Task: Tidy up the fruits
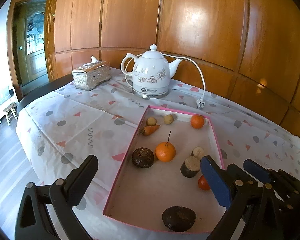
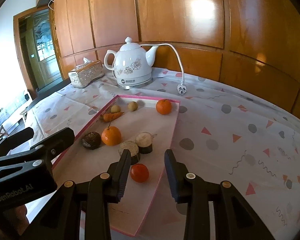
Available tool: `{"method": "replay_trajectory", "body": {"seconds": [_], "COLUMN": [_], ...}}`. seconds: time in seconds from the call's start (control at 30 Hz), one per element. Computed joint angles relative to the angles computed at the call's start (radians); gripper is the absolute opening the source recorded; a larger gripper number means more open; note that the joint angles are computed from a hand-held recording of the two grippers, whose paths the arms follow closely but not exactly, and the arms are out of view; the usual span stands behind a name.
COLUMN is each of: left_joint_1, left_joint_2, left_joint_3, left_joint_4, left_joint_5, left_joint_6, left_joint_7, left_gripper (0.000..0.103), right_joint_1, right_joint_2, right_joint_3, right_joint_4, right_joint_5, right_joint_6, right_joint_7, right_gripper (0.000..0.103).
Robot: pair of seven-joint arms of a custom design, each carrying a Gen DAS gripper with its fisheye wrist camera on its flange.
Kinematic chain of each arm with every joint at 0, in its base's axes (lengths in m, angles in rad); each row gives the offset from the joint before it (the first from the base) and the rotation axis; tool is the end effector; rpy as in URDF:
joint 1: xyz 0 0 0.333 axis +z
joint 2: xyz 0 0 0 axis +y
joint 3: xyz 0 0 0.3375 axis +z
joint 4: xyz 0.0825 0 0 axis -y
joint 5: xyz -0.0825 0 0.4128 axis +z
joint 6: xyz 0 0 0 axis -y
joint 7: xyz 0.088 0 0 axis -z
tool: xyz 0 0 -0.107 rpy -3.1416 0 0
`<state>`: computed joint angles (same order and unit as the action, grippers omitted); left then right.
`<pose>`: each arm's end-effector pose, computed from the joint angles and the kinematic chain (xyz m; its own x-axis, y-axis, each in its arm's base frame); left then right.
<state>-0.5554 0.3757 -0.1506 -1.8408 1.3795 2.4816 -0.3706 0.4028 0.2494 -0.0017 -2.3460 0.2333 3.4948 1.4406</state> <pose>0.5286 -0.4448 0.3543 0.1625 -0.9825 0.0907 -0.5812 -0.1697 -0.7959 0.5484 0.2026 0.3305 0.2791 -0.9601 -0.0187 -0.6062 -0.1610 -0.7789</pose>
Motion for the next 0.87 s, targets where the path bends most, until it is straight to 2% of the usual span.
{"method": "replay_trajectory", "body": {"seconds": [0.4, 0.87], "left_joint_1": [-0.002, 0.005], "left_joint_2": [-0.014, -0.004], "left_joint_3": [-0.007, -0.009], "left_joint_4": [-0.013, -0.007], "left_joint_5": [0.035, 0.030], "left_joint_6": [-0.026, -0.002], "left_joint_7": [-0.036, -0.028], "left_gripper": [0.103, 0.103], "right_joint_1": [-0.009, -0.015], "right_joint_2": [-0.001, 0.006], "right_joint_3": [0.005, 0.009], "right_joint_4": [-0.008, -0.009], "right_joint_5": [-0.013, -0.013], "right_joint_6": [0.005, 0.009], "right_joint_7": [0.001, 0.000], "right_gripper": [0.035, 0.035]}}
